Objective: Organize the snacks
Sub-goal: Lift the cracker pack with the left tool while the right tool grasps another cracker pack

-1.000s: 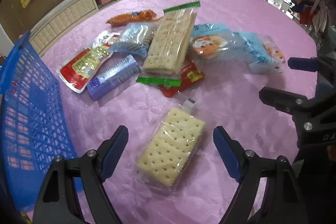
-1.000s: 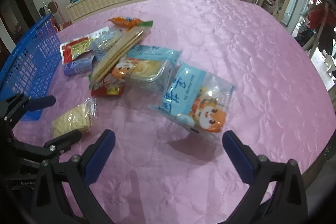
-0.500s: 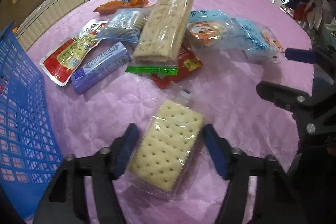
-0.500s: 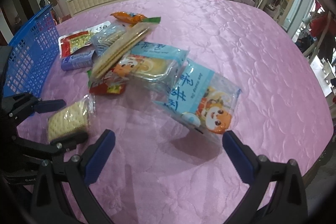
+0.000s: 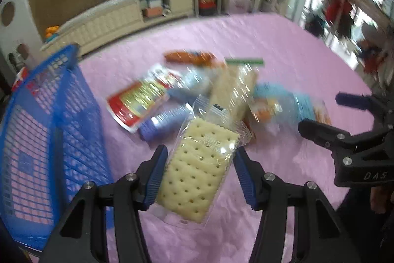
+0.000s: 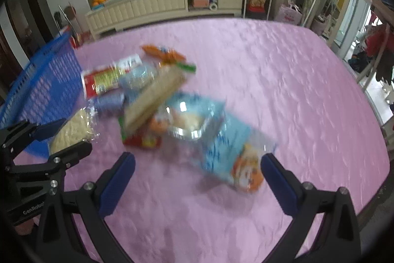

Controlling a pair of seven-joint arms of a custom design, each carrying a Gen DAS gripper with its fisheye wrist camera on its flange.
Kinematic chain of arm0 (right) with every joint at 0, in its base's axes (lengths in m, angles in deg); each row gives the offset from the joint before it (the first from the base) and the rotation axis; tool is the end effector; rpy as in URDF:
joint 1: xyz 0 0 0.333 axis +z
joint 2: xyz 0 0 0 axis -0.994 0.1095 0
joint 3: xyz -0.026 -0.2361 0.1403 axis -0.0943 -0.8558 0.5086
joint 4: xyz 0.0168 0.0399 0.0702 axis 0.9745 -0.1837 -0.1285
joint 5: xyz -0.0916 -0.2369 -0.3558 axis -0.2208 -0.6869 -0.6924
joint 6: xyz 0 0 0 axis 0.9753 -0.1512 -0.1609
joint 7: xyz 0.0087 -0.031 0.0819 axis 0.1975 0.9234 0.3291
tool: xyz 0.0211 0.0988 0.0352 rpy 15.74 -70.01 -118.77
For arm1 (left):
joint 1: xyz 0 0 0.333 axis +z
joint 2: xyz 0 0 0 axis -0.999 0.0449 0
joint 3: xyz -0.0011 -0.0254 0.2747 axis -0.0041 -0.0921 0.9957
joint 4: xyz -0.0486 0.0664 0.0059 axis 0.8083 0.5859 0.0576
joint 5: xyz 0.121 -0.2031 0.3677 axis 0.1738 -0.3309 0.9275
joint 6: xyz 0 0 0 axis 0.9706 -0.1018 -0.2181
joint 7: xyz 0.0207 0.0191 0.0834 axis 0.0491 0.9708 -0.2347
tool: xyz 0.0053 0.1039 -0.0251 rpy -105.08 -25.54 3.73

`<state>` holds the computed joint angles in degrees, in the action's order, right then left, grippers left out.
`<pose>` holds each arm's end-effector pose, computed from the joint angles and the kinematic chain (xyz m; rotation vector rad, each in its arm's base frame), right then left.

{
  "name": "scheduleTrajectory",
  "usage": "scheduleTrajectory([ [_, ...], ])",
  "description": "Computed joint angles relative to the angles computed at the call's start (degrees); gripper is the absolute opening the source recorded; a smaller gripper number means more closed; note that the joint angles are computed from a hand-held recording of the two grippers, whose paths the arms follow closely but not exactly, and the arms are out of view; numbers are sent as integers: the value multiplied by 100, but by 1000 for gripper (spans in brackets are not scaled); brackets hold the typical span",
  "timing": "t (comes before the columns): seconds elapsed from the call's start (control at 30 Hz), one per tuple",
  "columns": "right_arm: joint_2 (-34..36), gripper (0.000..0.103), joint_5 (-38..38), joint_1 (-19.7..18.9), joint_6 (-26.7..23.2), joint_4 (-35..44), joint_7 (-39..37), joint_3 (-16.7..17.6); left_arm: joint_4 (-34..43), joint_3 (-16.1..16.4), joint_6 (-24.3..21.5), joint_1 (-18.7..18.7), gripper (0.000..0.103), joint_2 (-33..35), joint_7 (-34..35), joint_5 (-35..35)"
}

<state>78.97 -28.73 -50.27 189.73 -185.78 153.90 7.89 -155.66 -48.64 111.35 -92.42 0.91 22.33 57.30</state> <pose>0.5549 0.3924 0.3065 -1.9842 1.6001 -0.4540 0.5384 -0.1593 0.3396 -1.7104 2.0388 -0.6601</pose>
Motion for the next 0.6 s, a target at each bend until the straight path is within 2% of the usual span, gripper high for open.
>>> scheduleTrajectory([
  [0.07,122,103,273,-184,264,131,-264,147,121,-25,-43,106,53,20,-395,299],
  [0.13,347,103,944,-531,388,369,-890,503,352,-41,-124,186,53,163,-807,661],
  [0.3,1032,99,2088,-1174,585,1090,-2281,1214,650,87,-186,137,53,397,-1219,903],
  [0.33,1110,99,2180,-1185,586,1173,-2423,1240,729,101,-213,125,53,461,-1350,1013],
  [0.43,1445,97,2588,-1386,338,1567,-3010,1529,945,174,-275,48,53,653,-1646,1295],
  [0.5,1727,85,2917,-1591,93,1894,-3480,1806,1063,223,-307,12,53,777,-1777,1387],
  [0.6,2074,80,3120,-1511,-248,2401,-3851,1788,1177,287,-321,-30,53,906,-1795,1336],
])
